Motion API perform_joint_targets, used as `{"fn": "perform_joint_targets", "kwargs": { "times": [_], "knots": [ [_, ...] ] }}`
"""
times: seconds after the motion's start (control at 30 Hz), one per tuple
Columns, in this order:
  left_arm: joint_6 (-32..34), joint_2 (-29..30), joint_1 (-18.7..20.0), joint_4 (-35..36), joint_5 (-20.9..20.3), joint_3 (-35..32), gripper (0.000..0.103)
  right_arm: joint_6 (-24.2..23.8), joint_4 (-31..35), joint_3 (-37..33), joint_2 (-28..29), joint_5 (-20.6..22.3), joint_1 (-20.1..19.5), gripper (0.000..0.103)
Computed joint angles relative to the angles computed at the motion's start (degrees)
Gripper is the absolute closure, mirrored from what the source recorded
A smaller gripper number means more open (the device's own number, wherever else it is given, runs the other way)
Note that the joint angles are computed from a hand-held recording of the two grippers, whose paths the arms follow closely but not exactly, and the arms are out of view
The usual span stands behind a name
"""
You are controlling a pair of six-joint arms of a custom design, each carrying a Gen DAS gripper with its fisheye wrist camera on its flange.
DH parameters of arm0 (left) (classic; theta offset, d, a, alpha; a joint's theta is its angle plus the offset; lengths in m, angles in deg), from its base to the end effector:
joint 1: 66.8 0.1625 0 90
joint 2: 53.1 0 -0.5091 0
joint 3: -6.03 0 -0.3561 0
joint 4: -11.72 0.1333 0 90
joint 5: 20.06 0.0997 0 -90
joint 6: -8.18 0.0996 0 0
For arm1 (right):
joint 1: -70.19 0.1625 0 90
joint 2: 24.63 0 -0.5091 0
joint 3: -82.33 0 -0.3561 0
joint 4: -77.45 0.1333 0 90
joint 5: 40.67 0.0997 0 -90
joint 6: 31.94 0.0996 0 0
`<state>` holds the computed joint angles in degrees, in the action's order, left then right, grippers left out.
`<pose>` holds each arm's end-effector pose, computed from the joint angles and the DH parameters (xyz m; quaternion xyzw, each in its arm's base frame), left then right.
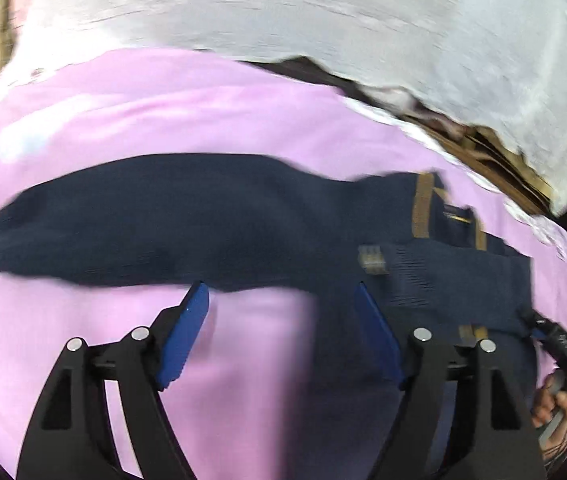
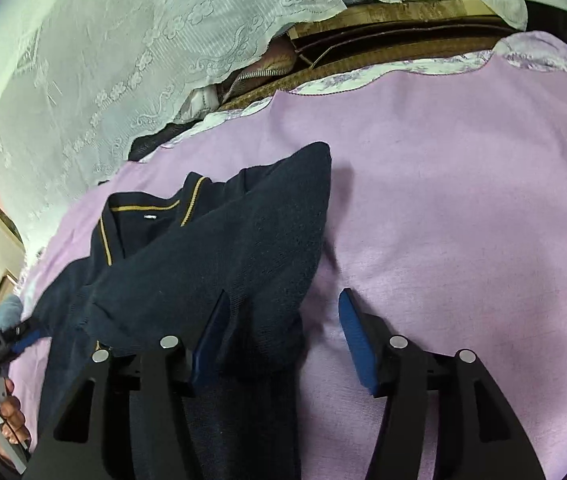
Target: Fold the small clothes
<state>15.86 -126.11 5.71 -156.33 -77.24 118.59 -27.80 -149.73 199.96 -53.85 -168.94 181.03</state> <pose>0.0123 -0.5842 0.4192 0.1064 0.9042 -0.3379 0.2387 0.2728 -0.5154 0.0785 -0.0089 -0.8710 0.4454 0.2071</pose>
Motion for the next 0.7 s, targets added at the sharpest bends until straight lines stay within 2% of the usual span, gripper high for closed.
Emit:
{"fn": "perform_joint_targets", "kwargs": {
  "times": [0.07,0.1,0.17,0.2,0.27,0.37,0.47,0.57,0.63,0.7],
  "knots": [
    [-2.27,-1.92,3.15,2.03,0.48,-1.34,0.03,0.46,-2.28,0.6,0.16,0.83,-0.22,0.046],
    [-3.81,-2.76,4.97,3.5,-1.82,-2.3,0.035,1.05,-4.22,1.18,0.31,1.07,-0.24,0.046],
    [-7.0,-4.33,9.47,6.58,-12.31,-4.7,0.045,2.04,-7.63,2.03,0.71,0.71,-0.24,0.046],
    [-9.78,-4.81,11.62,7.4,-17.46,-5.95,0.045,2.84,-9.91,2.69,1.01,-0.17,-0.04,0.046],
    [-13.12,-4.69,13.84,7.47,-22.09,-7.61,0.045,4.65,-12.35,4.03,1.19,-1.44,0.18,0.046],
    [-14.7,-3.61,15.06,6.61,-22.46,-9.0,0.046,7.97,-15.42,7.36,1.16,-0.1,-0.04,0.046],
    [-18.33,-2.27,16.41,6.39,-24.11,-11.32,0.047,8.81,-17.7,8.8,1.5,-0.07,0.12,0.046],
    [-20.2,-0.76,17.19,6.07,-23.98,-13.55,0.049,9.49,-18.92,9.54,1.75,0.14,0.14,0.046],
    [-20.93,0.15,17.21,4.13,-22.24,-13.78,0.056,9.77,-18.65,9.66,1.62,0.42,0.03,0.046],
    [-20.62,0.59,17.3,2.17,-21.01,-13.5,0.068,9.8,-18.23,9.53,1.56,0.17,0.1,0.046]
  ]
}}
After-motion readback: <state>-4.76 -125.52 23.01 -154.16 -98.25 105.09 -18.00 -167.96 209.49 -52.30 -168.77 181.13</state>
